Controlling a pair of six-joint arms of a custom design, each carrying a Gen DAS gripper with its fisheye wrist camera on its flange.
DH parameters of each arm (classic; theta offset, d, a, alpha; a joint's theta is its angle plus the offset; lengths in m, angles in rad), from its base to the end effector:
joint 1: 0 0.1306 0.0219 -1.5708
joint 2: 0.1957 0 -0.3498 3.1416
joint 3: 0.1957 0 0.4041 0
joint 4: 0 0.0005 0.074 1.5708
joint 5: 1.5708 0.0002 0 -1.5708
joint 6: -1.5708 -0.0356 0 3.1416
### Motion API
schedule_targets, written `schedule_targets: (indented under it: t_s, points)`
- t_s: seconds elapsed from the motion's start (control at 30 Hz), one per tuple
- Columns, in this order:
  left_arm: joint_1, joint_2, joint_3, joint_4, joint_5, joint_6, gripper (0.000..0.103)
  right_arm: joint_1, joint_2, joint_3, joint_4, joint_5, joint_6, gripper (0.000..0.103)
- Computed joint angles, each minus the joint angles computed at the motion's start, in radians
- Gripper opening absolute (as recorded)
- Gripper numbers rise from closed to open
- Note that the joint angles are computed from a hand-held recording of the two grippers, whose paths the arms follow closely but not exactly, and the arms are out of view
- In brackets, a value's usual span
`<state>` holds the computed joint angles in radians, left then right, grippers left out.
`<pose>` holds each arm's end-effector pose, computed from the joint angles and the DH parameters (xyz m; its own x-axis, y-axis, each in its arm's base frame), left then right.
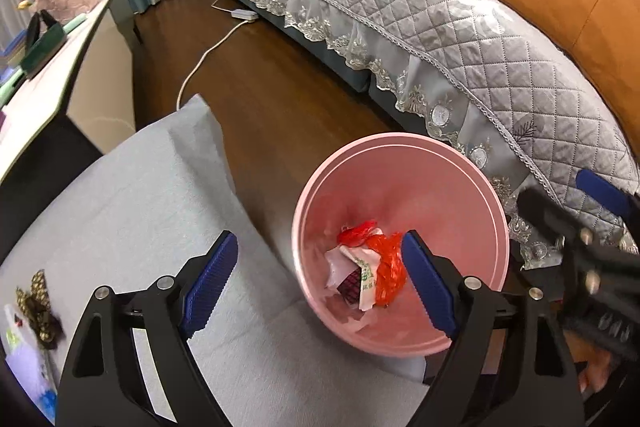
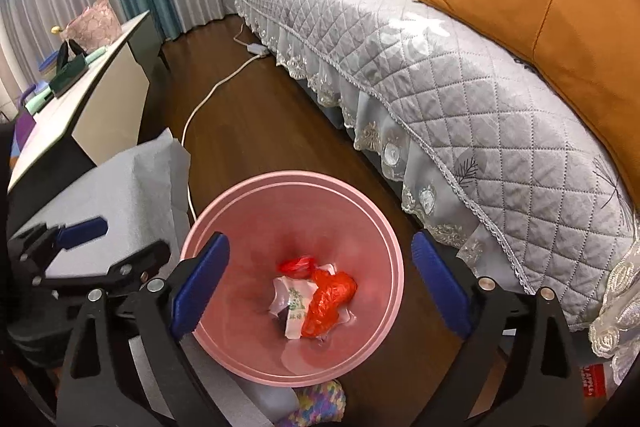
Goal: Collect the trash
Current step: 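Move both open tools away from the wastebasket toward the table, then move both open tools over the table toward the blue bag and foam nets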
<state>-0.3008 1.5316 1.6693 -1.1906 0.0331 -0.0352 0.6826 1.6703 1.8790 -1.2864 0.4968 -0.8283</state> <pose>0.5064 -0.1589 0.4363 -0.8184 0.2907 -0.4958 0.3408 0.9401 -0.0113 0.4523 0.3452 0.4561 -0.7417 0.2317 -0.6294 0.2470 0.9668 0.0649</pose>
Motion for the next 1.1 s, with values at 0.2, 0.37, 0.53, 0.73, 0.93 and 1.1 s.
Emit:
schedule_targets:
  t_s: [0.2, 0.37, 0.53, 0.73, 0.93, 1.1]
  points:
    - [0.042, -0.123, -0.076, 0.012, -0.019, -0.004, 0.081, 0.033, -0.045, -0.029, 0.037, 0.123, -0.039, 0.097]
    - [0.108, -0.260, -0.170, 0.009, 0.007, 0.006, 0.081, 0.071, -0.029, 0.017, -0.050, 0.185, -0.076, 0.097]
    - [0.193, -0.389, -0.262, -0.019, 0.025, -0.020, 0.081, 0.170, -0.016, 0.074, -0.121, 0.175, -0.135, 0.098]
    - [0.322, -0.563, -0.390, -0.092, 0.002, -0.082, 0.082, 0.365, 0.010, 0.121, -0.201, 0.140, -0.158, 0.098]
    - [0.459, -0.740, -0.498, -0.180, 0.023, -0.181, 0.082, 0.489, 0.066, 0.224, -0.221, 0.035, -0.139, 0.098]
    - [0.588, -0.838, -0.544, -0.252, 0.095, -0.215, 0.082, 0.557, 0.142, 0.338, -0.253, 0.015, -0.093, 0.098]
